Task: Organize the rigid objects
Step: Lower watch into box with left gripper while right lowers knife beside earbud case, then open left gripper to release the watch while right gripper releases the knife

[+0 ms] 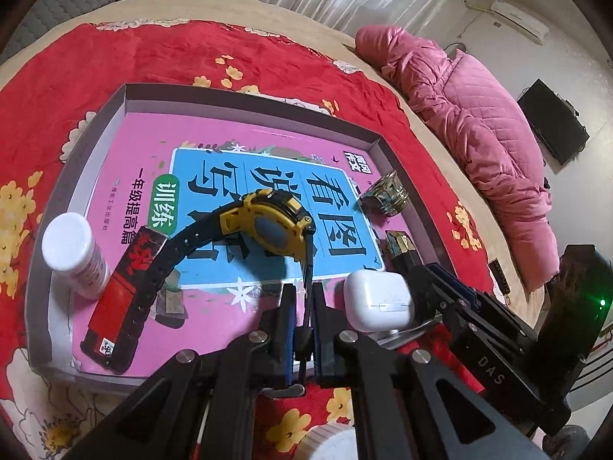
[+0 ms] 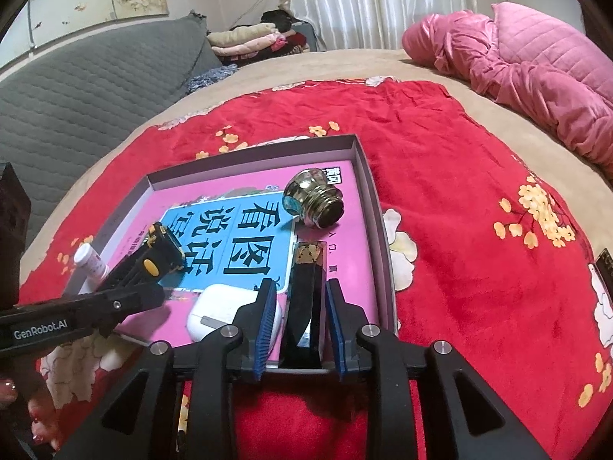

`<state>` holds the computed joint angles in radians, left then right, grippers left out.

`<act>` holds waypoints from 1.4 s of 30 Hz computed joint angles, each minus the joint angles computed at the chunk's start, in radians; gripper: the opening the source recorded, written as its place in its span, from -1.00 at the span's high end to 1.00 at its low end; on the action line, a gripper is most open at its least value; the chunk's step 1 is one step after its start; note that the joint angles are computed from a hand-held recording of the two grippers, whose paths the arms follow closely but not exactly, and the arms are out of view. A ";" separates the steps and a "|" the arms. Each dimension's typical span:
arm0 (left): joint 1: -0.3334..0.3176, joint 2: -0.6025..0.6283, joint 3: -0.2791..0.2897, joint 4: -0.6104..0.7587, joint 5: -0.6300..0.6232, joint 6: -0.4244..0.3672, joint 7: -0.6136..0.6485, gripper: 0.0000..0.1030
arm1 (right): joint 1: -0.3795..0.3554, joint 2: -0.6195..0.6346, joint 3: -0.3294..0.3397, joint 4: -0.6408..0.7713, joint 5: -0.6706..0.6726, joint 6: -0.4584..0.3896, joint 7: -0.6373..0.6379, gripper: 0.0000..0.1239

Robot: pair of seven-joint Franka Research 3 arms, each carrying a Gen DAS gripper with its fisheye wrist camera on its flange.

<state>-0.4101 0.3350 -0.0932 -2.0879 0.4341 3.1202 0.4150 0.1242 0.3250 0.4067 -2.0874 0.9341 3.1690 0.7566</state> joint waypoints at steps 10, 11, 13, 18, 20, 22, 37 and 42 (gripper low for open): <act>0.072 0.018 -0.079 0.033 -0.060 -0.061 0.083 0.83 | -0.064 -0.022 0.084 -0.006 0.144 0.006 -0.150 0.10; 0.067 0.018 -0.074 0.034 -0.060 -0.067 0.084 0.82 | -0.064 -0.026 0.086 -0.006 0.171 0.005 -0.174 0.10; 0.043 0.021 -0.048 0.039 -0.042 -0.070 0.072 0.83 | -0.060 -0.038 0.079 -0.008 0.217 -0.003 -0.212 0.09; 0.026 0.029 -0.020 0.039 -0.025 -0.037 0.048 0.83 | -0.050 -0.071 0.065 -0.016 0.348 -0.029 -0.319 0.07; 0.017 0.029 -0.007 0.044 -0.015 -0.043 0.043 0.82 | -0.041 -0.084 0.053 -0.020 0.391 -0.041 -0.353 0.04; 0.008 0.027 0.009 0.048 -0.004 -0.058 0.027 0.82 | -0.030 -0.099 0.040 -0.024 0.438 -0.051 -0.396 -0.04; -0.018 0.008 0.055 0.034 0.102 -0.042 -0.082 -0.09 | 0.127 -0.148 -0.129 -0.052 0.517 -0.103 -0.441 -0.19; -0.060 -0.013 0.106 0.014 0.158 -0.013 -0.149 -0.16 | 0.184 -0.155 -0.186 -0.050 0.540 -0.103 -0.456 -0.19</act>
<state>-0.4700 0.3224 0.0128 -2.0737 0.5918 3.1068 0.2656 0.3082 0.1704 0.2206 -2.1377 1.4743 3.0665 0.3003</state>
